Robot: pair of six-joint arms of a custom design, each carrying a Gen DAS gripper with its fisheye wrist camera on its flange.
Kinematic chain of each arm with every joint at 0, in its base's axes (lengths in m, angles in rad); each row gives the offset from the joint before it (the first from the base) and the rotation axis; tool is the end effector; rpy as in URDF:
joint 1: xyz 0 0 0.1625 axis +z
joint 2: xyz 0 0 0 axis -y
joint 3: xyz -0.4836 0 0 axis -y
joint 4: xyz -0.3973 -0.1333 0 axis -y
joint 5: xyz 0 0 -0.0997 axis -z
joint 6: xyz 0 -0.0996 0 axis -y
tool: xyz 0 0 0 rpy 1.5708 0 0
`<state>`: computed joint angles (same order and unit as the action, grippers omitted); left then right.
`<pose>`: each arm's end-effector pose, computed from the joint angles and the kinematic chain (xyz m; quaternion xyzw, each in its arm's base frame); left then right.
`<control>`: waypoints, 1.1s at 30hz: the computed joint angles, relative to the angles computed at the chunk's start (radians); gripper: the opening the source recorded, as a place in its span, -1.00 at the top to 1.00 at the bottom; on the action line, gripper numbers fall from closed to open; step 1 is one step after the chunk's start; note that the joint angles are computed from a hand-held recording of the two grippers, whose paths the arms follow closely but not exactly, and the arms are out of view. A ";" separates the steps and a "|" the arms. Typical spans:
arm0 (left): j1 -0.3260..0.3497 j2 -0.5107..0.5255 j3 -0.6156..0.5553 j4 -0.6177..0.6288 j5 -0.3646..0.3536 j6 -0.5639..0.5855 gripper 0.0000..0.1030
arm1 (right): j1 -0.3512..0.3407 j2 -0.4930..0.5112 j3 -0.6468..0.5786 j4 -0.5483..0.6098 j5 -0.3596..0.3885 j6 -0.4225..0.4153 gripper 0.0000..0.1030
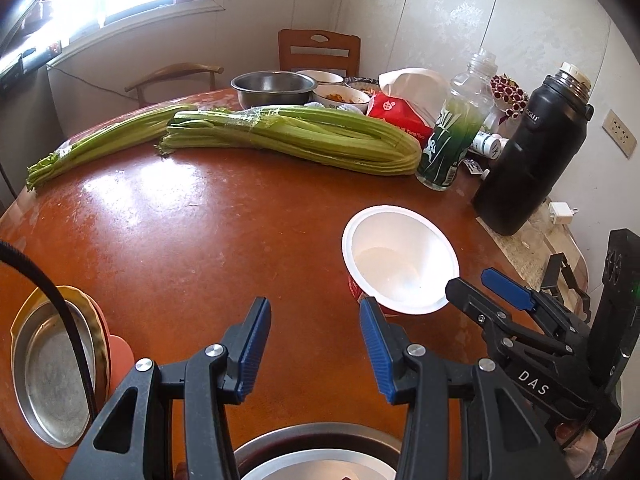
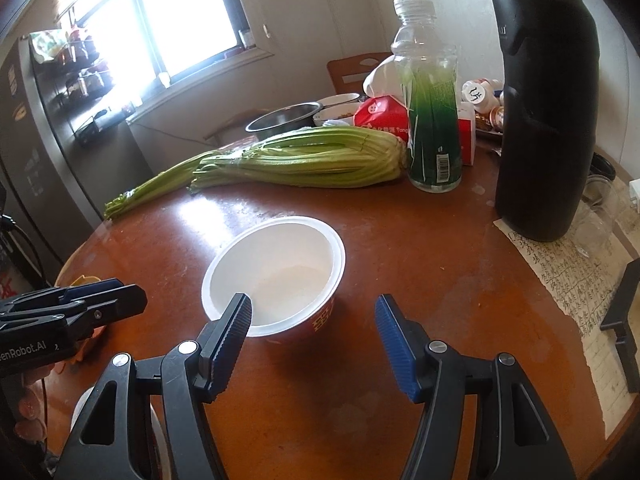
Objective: Organize plates and bowls
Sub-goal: 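Move the left tool to the rim of the red-printed paper cup, then close the left tool on the paper cup's rim and lift it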
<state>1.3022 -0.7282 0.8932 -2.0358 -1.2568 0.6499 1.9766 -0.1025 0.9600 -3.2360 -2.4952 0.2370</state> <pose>-0.0743 -0.8882 0.3581 0.4120 0.8858 -0.1156 0.1798 0.3863 -0.7628 -0.0579 -0.1052 -0.8349 0.4633 0.2779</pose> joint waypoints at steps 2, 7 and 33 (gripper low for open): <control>-0.003 0.014 -0.019 0.016 0.009 0.001 0.10 | -0.009 0.000 -0.006 0.027 0.012 0.016 -0.28; -0.008 0.045 -0.056 0.047 0.019 0.006 0.10 | -0.025 0.006 -0.026 0.076 0.051 0.033 -0.28; 0.023 0.171 -0.282 0.225 0.047 -0.062 0.10 | -0.028 0.088 -0.203 0.247 0.260 -0.024 -0.29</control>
